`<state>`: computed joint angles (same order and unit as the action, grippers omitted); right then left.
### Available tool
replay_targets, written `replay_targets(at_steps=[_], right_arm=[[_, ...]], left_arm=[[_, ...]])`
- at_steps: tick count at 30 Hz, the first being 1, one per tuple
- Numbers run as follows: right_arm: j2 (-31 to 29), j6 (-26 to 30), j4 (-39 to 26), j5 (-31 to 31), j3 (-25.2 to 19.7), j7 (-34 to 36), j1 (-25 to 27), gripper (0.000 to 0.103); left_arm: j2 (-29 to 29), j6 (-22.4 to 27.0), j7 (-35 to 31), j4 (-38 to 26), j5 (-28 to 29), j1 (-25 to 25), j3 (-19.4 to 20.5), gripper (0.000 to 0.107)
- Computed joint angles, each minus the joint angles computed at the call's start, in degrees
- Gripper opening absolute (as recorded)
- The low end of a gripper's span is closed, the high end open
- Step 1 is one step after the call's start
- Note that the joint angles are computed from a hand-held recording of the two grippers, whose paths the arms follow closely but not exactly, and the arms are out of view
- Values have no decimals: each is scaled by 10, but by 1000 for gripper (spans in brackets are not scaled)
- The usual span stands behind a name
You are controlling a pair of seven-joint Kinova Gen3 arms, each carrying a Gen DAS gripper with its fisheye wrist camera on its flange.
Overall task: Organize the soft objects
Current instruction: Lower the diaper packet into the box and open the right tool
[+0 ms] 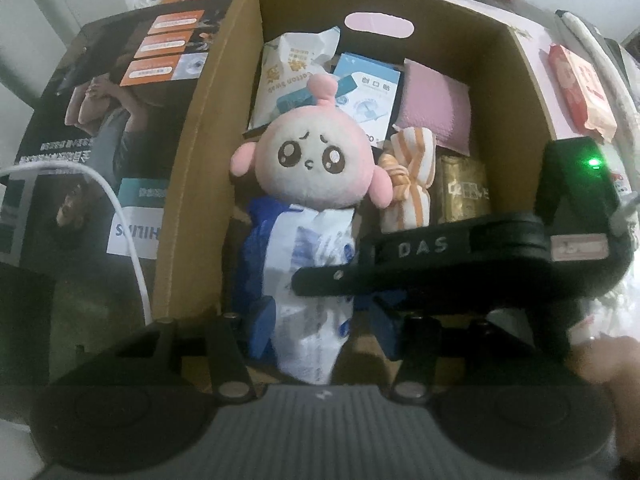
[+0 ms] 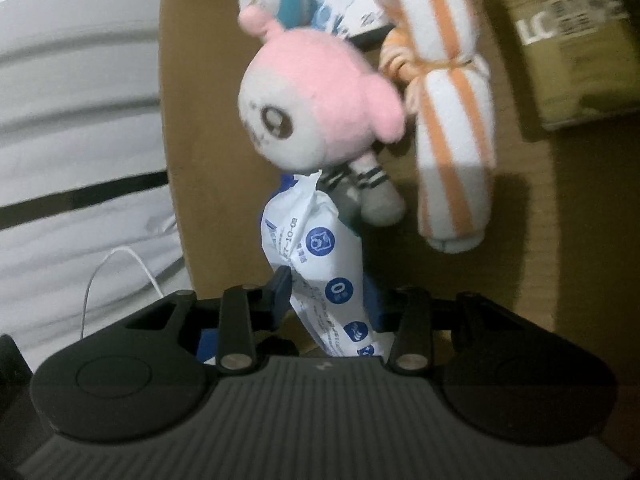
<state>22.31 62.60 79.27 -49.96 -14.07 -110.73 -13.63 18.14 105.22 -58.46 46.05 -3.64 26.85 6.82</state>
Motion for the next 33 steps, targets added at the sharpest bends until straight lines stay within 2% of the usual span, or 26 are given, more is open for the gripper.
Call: replay_targets(at_steps=[3, 6, 12, 15, 18, 22, 24, 26, 29, 33], right_arm=[[21, 13, -9, -9, -8, 6, -2, 35], [30, 11, -28, 14, -3, -9, -18, 35], [51, 29, -61, 42, -1, -38, -20, 43], [39, 43, -53, 46, -1, -37, -8, 49], [17, 34, -39, 50, 6, -43, -4, 48], [2, 32, -32, 56, 9, -25, 2, 37], [10, 31, -35, 53, 5, -25, 2, 36], [15, 20, -31, 51, 4, -25, -12, 35], [10, 26, -24, 40, 2, -11, 0, 37], [2, 16, -34, 38, 5, -14, -3, 43]], left_arm=[[2, 3, -1, -2, 14, -5, 3, 53], [5, 3, -6, -1, 14, -1, 4, 53], [6, -2, -2, 11, 19, 2, 4, 53], [6, -5, -4, 18, 20, 2, 4, 53], [11, -4, -6, 21, 12, 8, 5, 53], [27, 11, 1, 12, 5, 18, 3, 53], [34, 18, 6, 11, 9, 18, 2, 53], [45, 33, 11, 1, 8, 22, 1, 53], [55, 51, 13, -19, 0, 30, -2, 53], [76, 85, 13, -70, -16, 45, -8, 60]])
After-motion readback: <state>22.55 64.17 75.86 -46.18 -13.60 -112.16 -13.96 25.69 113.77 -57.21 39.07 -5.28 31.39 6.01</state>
